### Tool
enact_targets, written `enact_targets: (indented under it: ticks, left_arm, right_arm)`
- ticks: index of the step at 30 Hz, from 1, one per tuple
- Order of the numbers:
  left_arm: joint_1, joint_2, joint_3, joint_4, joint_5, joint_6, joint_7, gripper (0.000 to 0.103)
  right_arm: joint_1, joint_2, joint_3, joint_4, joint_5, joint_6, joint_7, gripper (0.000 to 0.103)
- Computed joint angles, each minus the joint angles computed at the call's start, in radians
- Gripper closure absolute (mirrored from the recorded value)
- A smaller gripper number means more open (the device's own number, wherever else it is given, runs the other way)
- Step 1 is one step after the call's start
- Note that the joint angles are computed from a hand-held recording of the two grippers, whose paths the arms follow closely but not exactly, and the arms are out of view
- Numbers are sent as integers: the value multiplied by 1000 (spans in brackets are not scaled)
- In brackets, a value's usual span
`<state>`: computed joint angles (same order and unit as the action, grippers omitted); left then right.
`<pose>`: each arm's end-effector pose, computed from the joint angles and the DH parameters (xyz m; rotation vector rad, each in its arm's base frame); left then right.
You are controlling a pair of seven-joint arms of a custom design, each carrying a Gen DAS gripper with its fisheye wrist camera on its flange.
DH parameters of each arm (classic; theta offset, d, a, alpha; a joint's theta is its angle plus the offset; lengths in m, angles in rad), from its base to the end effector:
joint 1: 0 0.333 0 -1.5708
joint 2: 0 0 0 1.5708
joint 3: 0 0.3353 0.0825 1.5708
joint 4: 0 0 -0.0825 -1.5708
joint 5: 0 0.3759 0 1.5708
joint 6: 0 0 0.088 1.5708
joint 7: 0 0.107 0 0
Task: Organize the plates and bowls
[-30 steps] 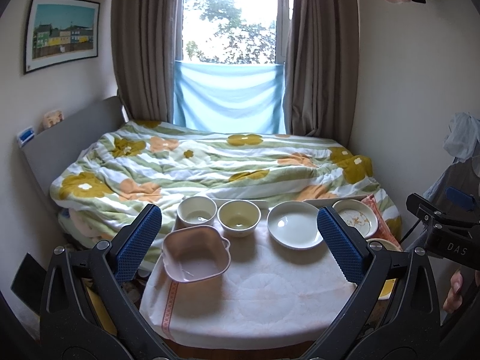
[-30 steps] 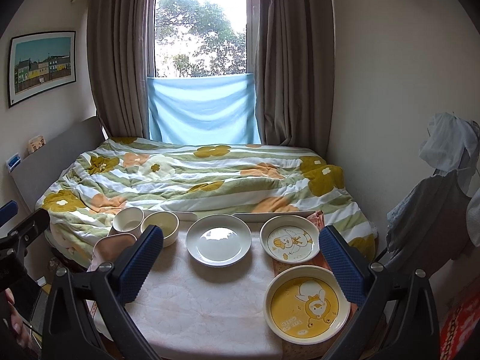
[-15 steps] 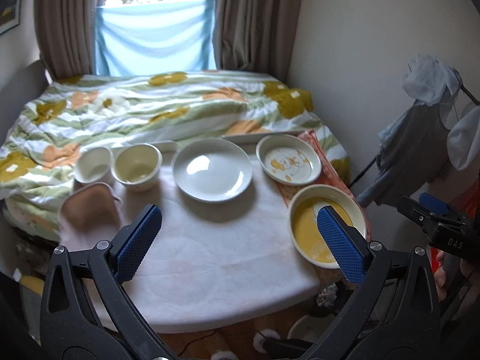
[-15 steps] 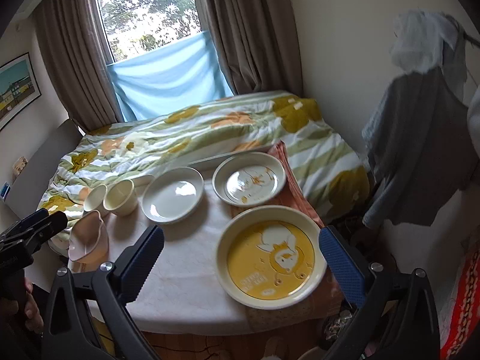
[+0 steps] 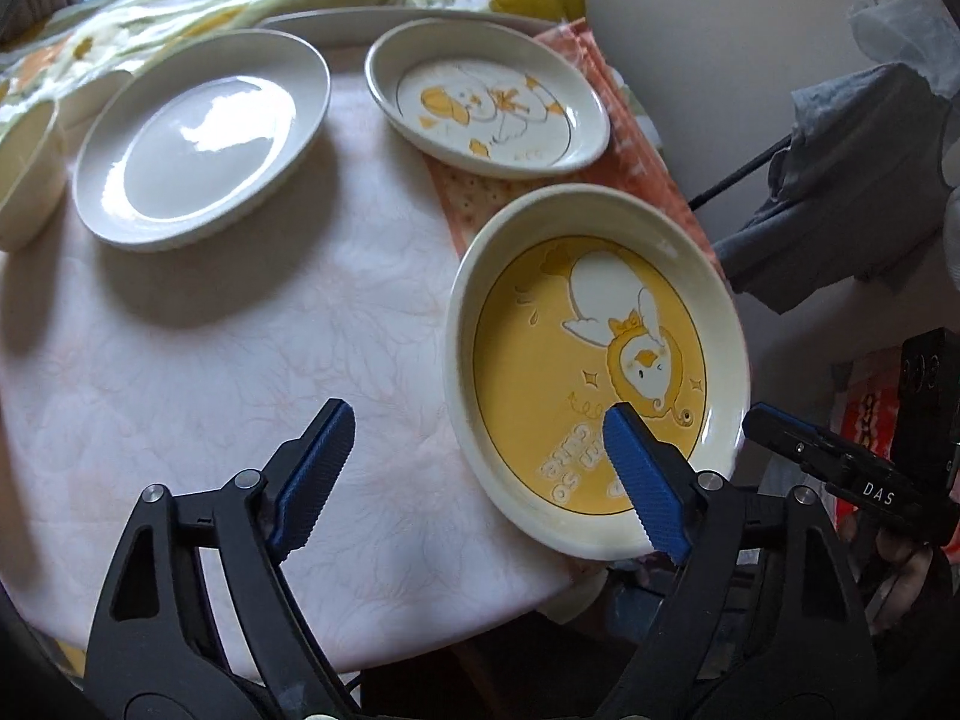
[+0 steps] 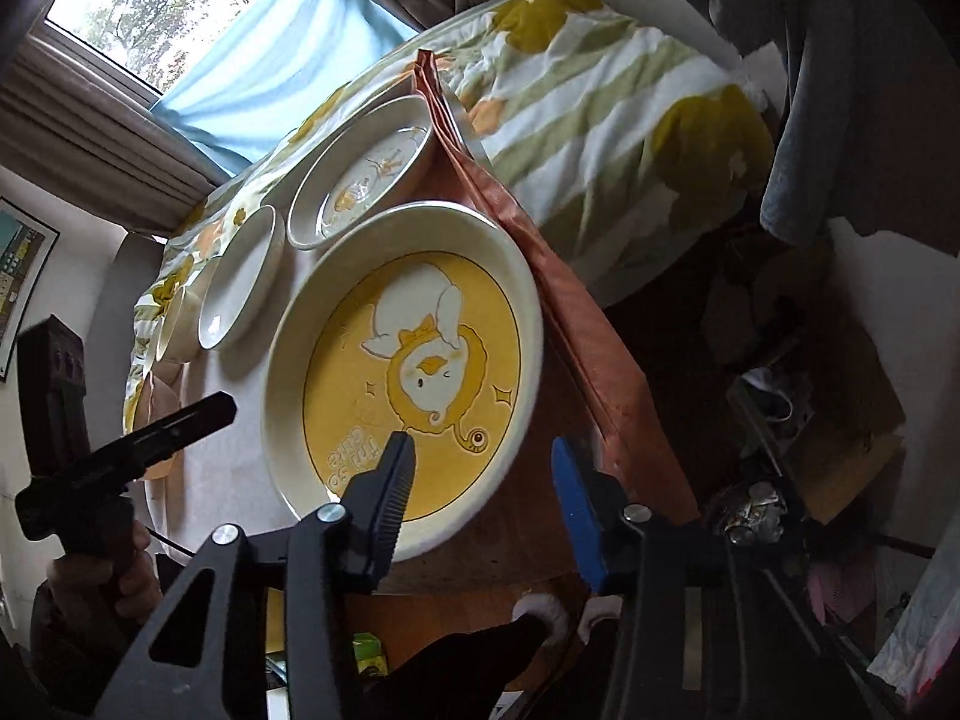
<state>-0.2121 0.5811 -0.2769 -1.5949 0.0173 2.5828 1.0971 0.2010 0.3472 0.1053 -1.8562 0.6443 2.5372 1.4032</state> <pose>0.6627 -0.3102 0.3711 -2.2132 2.1091 -0.6930 0.6335 0.1865 0.3913 -1.8105 1.8395 0.2075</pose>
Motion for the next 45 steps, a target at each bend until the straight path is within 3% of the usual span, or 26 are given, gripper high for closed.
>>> enact_targets:
  ticks: [4, 6, 10, 12, 15, 25, 35, 45]
  left_arm:
    - [14, 78, -19, 78, -20, -49, 49, 30]
    - [10, 112, -20, 123, -24, -73, 65, 44]
    - [5, 155, -20, 188, -32, -113, 90, 60]
    - [-2, 168, -16, 212, -30, -126, 99, 76]
    - [-22, 181, 6, 241, -7, -151, 97, 86]
    - [-65, 165, 48, 235, 77, -146, 63, 88]
    - [-96, 91, 80, 162, 173, -80, -10, 88]
    - [-93, -172, 137, -129, 283, 17, -253, 88]
  right_arm:
    - [-18, 45, 10, 32, 35, -4, -31, 70]
    - [-20, 66, 12, 52, 39, -2, -32, 75]
    - [-25, 104, 17, 93, 44, 3, -37, 83]
    - [-18, 114, 10, 104, 26, 9, -19, 88]
    - [-22, 124, 13, 111, 21, 17, -15, 91]
    - [9, 137, -8, 130, -83, 21, 13, 92]
    - [21, 115, -10, 135, -167, 31, 2, 92]
    - [37, 99, 19, 234, -191, -38, -107, 91]
